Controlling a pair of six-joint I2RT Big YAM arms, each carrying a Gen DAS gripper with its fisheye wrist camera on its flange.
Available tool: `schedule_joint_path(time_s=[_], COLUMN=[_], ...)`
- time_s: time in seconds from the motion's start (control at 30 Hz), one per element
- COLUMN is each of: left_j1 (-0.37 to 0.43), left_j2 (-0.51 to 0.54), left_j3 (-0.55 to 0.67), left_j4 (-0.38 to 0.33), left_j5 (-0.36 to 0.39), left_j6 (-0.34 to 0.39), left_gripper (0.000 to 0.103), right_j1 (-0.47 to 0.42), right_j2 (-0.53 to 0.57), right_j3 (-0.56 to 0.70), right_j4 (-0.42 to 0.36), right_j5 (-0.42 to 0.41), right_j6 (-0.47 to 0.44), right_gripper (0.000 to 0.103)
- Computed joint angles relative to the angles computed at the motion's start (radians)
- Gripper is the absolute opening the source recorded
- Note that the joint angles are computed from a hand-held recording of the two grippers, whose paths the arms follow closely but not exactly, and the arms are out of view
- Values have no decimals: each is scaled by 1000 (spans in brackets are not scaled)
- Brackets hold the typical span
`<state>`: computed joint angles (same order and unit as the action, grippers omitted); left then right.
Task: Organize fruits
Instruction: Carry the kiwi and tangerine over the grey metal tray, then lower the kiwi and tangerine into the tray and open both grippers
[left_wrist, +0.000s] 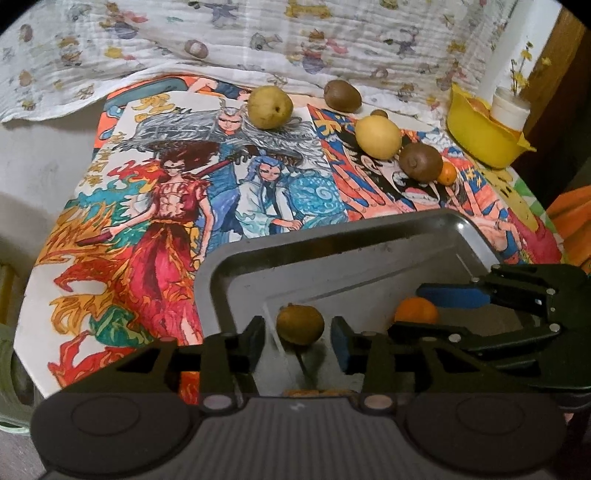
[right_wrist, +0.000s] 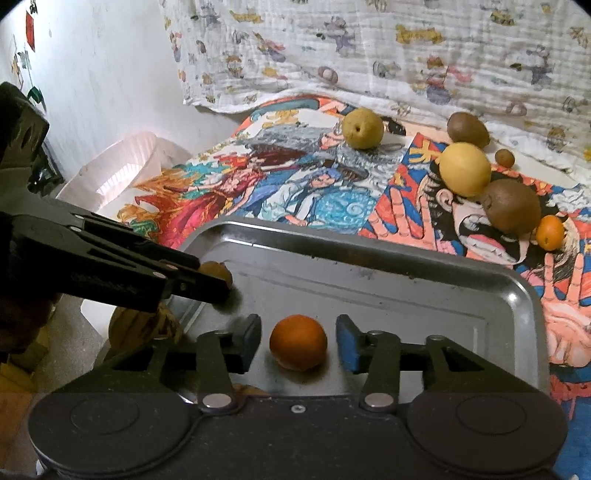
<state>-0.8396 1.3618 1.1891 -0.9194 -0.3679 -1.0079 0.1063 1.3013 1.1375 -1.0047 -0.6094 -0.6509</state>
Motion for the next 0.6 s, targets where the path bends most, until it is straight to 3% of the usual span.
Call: schedule_joint_path(time_s=[0.13, 0.3, 0.37, 0.6], left_j1=[-3, -21, -28, -37], left_j2=[-29, -58, -60, -64], left_j3=[-13, -12, 0, 32], left_j4=[-1, -40, -79, -213], left_j5=[-20, -84, -105, -131], left_j6=[-43, -76, -96, -154], left_gripper=[69, 92, 101, 102], right_j1=[-18, -27, -28, -27], right_j2=[-16, -33, -45, -63], right_j3=[0, 1, -3, -13], right_j4=[-7, -31, -34, -42], right_j5=[-31, -49, -51, -27], right_j6=[-10, -33, -39, -68], right_gripper=[79, 100, 102, 102])
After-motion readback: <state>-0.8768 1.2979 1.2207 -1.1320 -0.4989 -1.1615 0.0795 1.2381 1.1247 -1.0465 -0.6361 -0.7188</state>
